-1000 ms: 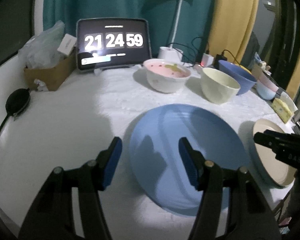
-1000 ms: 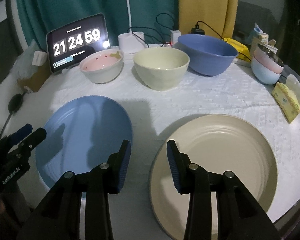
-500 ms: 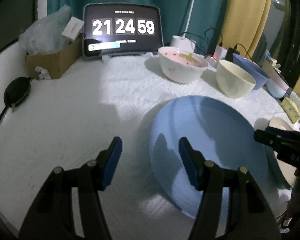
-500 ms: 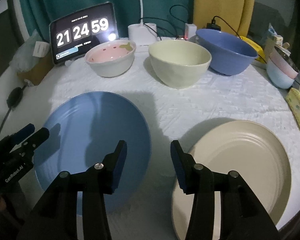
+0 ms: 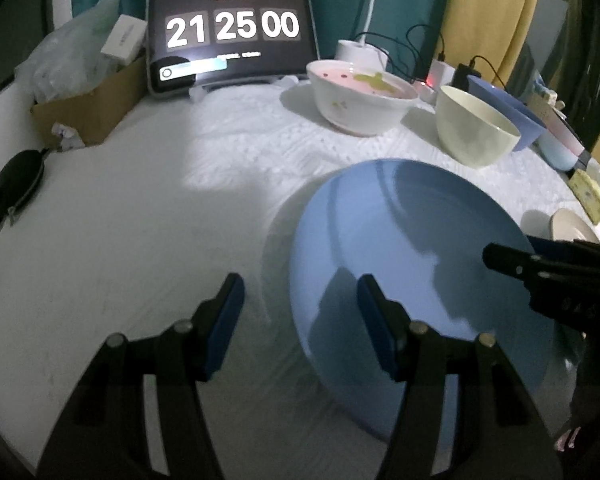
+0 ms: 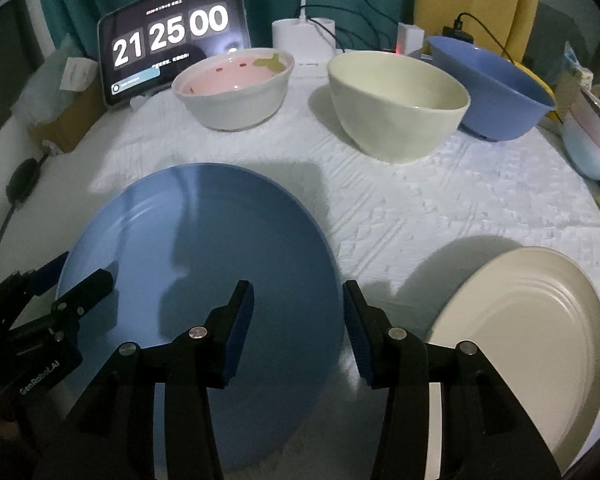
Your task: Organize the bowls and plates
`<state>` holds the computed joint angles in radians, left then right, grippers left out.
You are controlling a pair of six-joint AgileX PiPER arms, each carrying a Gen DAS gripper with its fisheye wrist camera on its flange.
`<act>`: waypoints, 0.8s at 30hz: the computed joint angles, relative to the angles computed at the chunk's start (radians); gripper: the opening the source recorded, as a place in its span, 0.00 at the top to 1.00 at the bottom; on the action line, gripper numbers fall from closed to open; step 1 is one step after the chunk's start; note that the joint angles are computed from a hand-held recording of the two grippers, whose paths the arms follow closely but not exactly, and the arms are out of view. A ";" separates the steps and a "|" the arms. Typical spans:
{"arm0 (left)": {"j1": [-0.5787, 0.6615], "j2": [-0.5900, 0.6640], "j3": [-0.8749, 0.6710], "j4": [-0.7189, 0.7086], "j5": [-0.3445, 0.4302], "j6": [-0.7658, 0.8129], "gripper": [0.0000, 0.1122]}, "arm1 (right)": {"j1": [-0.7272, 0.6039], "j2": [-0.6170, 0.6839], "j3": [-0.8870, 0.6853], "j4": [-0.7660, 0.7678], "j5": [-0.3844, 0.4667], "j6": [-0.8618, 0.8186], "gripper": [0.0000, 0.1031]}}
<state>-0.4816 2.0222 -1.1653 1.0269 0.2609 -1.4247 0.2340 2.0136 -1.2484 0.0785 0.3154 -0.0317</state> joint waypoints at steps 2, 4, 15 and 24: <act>-0.001 0.000 0.001 0.009 0.002 -0.006 0.47 | 0.004 0.003 0.001 -0.018 -0.010 0.007 0.53; 0.000 0.001 0.001 0.012 -0.005 -0.005 0.50 | -0.001 0.003 0.003 0.003 -0.016 -0.019 0.56; -0.017 -0.003 -0.004 0.003 -0.007 0.006 0.57 | -0.002 -0.013 0.028 0.058 -0.039 -0.111 0.68; -0.038 -0.032 0.028 0.067 -0.009 -0.072 0.57 | -0.007 -0.063 0.076 0.060 -0.069 -0.114 0.68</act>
<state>-0.5192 1.9900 -1.1375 1.0937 0.2523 -1.4962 0.2267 1.9505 -1.1721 0.1385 0.2461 -0.1452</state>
